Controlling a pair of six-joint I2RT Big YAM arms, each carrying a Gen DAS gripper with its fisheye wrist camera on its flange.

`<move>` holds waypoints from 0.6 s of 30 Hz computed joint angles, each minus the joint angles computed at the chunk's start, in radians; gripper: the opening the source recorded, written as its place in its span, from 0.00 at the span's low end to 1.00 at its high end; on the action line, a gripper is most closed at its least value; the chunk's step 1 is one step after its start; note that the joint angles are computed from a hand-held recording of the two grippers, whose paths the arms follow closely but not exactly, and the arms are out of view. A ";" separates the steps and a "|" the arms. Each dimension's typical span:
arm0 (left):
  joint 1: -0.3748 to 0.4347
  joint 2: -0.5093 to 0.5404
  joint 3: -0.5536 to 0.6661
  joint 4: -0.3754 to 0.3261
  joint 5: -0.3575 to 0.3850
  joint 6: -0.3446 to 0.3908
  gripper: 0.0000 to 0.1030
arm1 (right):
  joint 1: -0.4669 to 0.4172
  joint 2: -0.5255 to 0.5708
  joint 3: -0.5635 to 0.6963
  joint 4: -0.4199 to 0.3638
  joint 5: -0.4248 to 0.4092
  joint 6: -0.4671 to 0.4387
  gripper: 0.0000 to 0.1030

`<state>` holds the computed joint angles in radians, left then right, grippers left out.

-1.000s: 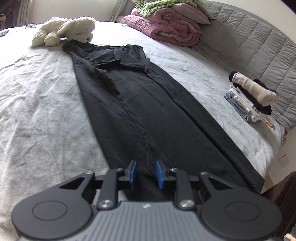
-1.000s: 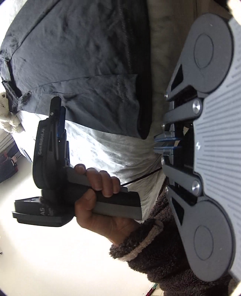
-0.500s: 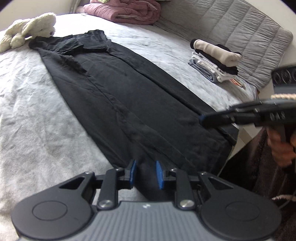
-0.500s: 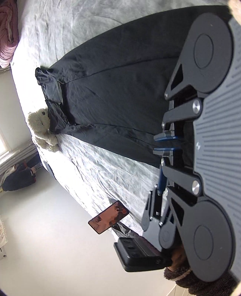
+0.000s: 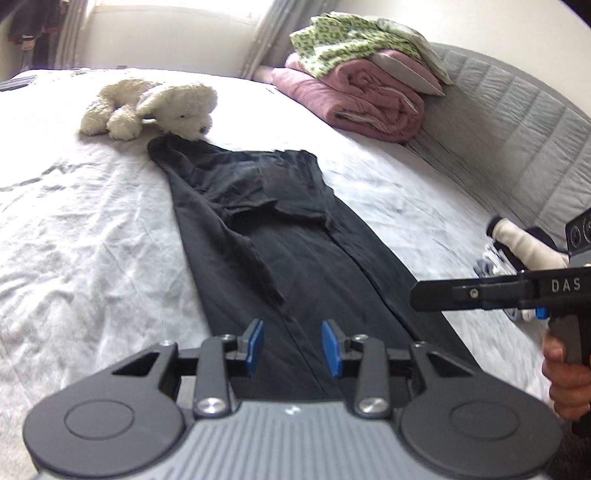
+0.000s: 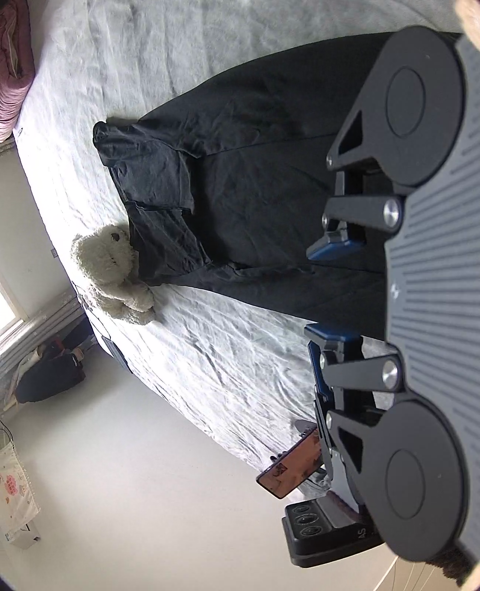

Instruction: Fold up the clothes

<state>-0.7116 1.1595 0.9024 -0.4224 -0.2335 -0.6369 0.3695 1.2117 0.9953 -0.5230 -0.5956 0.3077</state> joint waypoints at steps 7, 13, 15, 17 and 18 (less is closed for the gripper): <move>0.051 0.135 0.041 0.074 -0.004 -0.063 0.32 | 0.000 0.212 0.121 0.119 0.014 0.150 0.41; 0.061 0.170 0.059 0.063 0.007 -0.095 0.32 | -0.011 0.376 0.222 0.240 -0.026 0.330 0.41; 0.068 0.166 0.057 0.063 0.023 -0.100 0.32 | -0.006 0.420 0.253 0.248 -0.013 0.380 0.41; 0.078 0.163 0.054 0.065 0.043 -0.112 0.31 | -0.002 0.451 0.275 0.255 -0.002 0.416 0.41; 0.084 0.163 0.054 0.066 0.053 -0.117 0.31 | 0.000 0.461 0.281 0.260 0.002 0.427 0.41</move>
<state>-0.6278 1.3225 0.9564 -0.3561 -0.1802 -0.7541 0.3700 1.6723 1.2758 -0.2628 -0.5932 0.7347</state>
